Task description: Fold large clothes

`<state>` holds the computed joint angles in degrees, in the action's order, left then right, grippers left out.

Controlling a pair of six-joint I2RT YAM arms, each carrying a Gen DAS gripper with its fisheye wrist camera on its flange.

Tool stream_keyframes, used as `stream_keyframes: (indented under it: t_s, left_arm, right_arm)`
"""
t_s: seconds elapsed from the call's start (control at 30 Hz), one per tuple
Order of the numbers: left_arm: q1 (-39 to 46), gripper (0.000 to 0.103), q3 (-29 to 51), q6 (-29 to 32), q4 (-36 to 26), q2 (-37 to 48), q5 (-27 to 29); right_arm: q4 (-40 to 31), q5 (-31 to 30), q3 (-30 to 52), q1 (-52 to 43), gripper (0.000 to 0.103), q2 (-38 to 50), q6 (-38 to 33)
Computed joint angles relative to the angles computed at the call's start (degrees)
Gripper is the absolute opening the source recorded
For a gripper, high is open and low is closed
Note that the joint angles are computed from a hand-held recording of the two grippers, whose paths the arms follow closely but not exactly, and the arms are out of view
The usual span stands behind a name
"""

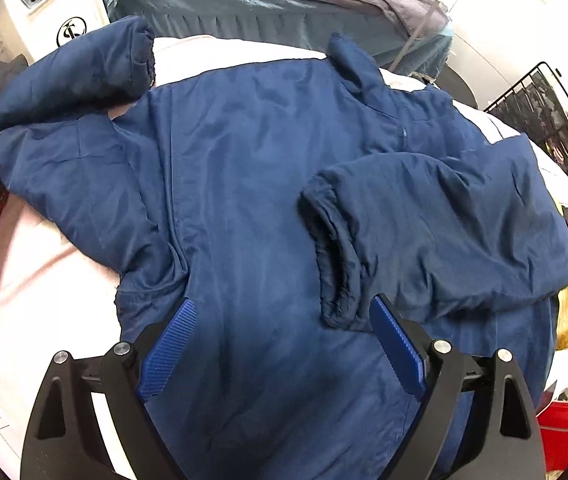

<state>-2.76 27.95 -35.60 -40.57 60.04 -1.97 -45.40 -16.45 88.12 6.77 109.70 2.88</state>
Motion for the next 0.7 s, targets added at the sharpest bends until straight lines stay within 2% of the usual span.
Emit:
stream_keyframes:
  t_s: [0.1, 0.17, 0.27, 0.4, 0.47, 0.5, 0.57, 0.6, 0.63, 0.67, 0.7]
  left_arm:
    - [1.4, 0.087, 0.8, 1.2, 2.5, 3.6, 0.6]
    - [2.0, 0.087, 1.6, 1.4, 4.7, 6.8, 1.4]
    - [2.4, 0.088, 2.5, 0.5, 9.3, 12.8, 3.6]
    - [1.5, 0.092, 4.0, -2.4, 17.5, 24.6, 7.6]
    - [0.1, 0.090, 6.6, -4.0, 20.6, 33.4, 8.7]
    - [-0.9, 0.079, 7.8, -4.6, 21.5, 36.5, 8.4]
    - [-3.9, 0.060, 10.1, -4.4, 21.5, 39.4, 4.4]
    - [-4.7, 0.044, 10.5, -3.9, 21.3, 39.2, 3.5]
    - [-4.9, 0.036, 10.5, -3.6, 20.7, 38.3, 2.8]
    - [-4.1, 0.019, 9.3, -4.1, 19.8, 35.5, 2.3]
    - [-2.7, 0.012, 7.3, -4.7, 19.7, 32.2, 2.4]
  right_arm:
    - [-4.9, -8.4, 7.0, -5.2, 0.081, 8.4, 3.6]
    - [-5.7, -13.0, 9.3, -6.5, 0.081, 12.2, 5.9]
    - [-7.9, -16.9, 13.9, -5.1, 0.081, 18.2, 7.0]
    - [-9.8, -16.5, 19.6, 0.9, 0.081, 26.1, 5.9]
    - [-8.0, -13.1, 19.2, 3.3, 0.081, 27.2, 9.1]
    - [-6.4, -14.0, 17.4, 3.7, 0.081, 26.3, 10.5]
    - [-6.9, -16.9, 17.3, 4.7, 0.081, 26.3, 11.1]
    - [-7.9, -17.0, 17.5, 5.8, 0.081, 25.8, 9.7]
    - [-8.6, -16.0, 17.3, 6.7, 0.081, 24.8, 7.9]
    - [-9.2, -14.8, 17.1, 7.6, 0.081, 23.8, 5.6]
    - [-9.7, -13.5, 16.6, 8.6, 0.081, 22.5, 2.7]
